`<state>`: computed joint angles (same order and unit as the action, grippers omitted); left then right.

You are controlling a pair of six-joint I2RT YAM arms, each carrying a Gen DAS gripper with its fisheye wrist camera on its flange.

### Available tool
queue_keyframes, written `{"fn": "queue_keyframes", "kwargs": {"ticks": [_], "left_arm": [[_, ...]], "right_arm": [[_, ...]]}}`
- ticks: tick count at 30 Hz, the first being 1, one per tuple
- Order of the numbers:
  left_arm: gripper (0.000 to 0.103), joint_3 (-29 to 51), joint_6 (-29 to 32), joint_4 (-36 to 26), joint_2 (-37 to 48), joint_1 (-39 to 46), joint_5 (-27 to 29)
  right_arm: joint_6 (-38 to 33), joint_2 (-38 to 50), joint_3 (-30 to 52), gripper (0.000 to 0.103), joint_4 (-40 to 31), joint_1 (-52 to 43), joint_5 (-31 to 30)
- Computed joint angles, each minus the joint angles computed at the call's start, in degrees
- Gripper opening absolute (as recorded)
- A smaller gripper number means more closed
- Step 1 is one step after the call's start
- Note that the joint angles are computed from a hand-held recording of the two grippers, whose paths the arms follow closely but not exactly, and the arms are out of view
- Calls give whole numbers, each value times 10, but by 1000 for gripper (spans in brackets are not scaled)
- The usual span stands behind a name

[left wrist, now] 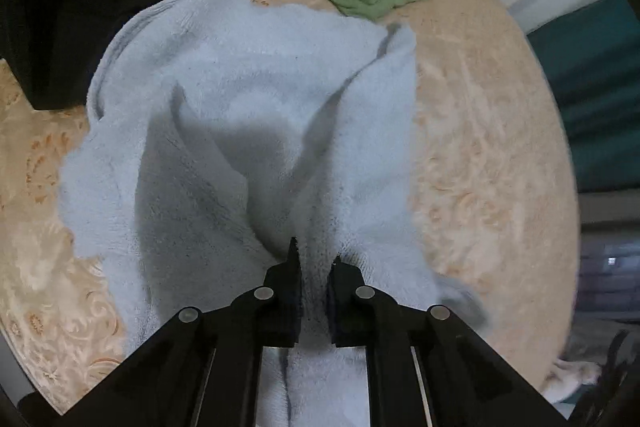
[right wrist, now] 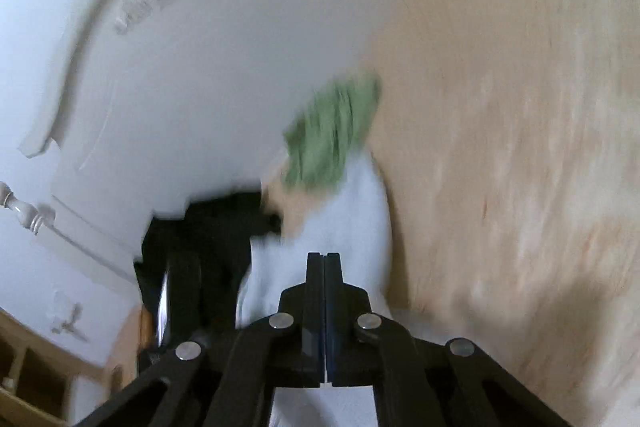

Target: Fold clothes

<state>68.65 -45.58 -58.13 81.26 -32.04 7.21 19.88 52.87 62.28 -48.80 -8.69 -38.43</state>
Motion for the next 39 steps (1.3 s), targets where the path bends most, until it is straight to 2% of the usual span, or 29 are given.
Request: {"fn": "queue_keyframes", "kwargs": {"ticks": [2, 4, 6, 7, 8, 10, 12, 14, 19, 21, 22, 28, 32, 34, 36, 39], "left_arm": [[9, 1, 16, -16, -8, -10, -20], [9, -7, 26, -26, -16, -26, -47], [9, -31, 24, -23, -37, -11, -40], [9, -42, 24, -23, -48, -3, -37], [9, -48, 23, -39, -76, 3, -36], [9, -60, 26, -63, -124, 22, -30], [8, -77, 27, -57, -165, 42, -19], [8, -89, 24, -48, -199, 51, -13], [8, -81, -3, -36, -249, 31, -5], [8, -66, -2, -50, -267, 38, 4], [8, -64, -7, -39, -262, 34, 0], [8, -26, -20, -11, -243, 17, -27], [8, 9, -18, 1, -219, 8, -34], [8, 26, -19, 9, -203, 0, -32], [8, 43, -16, 25, -173, -16, -25], [8, 80, -9, 47, -105, -63, -24]], "right_arm": [[-78, 72, 67, 0, -63, -9, -30], [-166, 164, 108, 4, -125, 24, 11], [-239, 269, 156, 36, -179, 63, 75], [-252, 307, 166, 49, -187, 78, 98], [-249, 332, 164, 49, -182, 89, 111], [-239, 391, 171, 49, -182, 100, 82], [-202, 446, 184, 57, -179, 104, 31], [-174, 484, 203, 64, -174, 125, 23], [-150, 594, 271, 63, -232, 195, 57], [-125, 606, 264, 38, -227, 206, 73], [-104, 594, 239, 13, -205, 198, 60], [37, 453, 50, 8, -12, 102, -96], [120, 284, -41, 8, 110, 19, -135], [138, 213, -58, 8, 125, -26, -137], [112, 127, -60, 8, 98, -64, -87], [66, 43, -49, 8, 60, -105, -11]]}}
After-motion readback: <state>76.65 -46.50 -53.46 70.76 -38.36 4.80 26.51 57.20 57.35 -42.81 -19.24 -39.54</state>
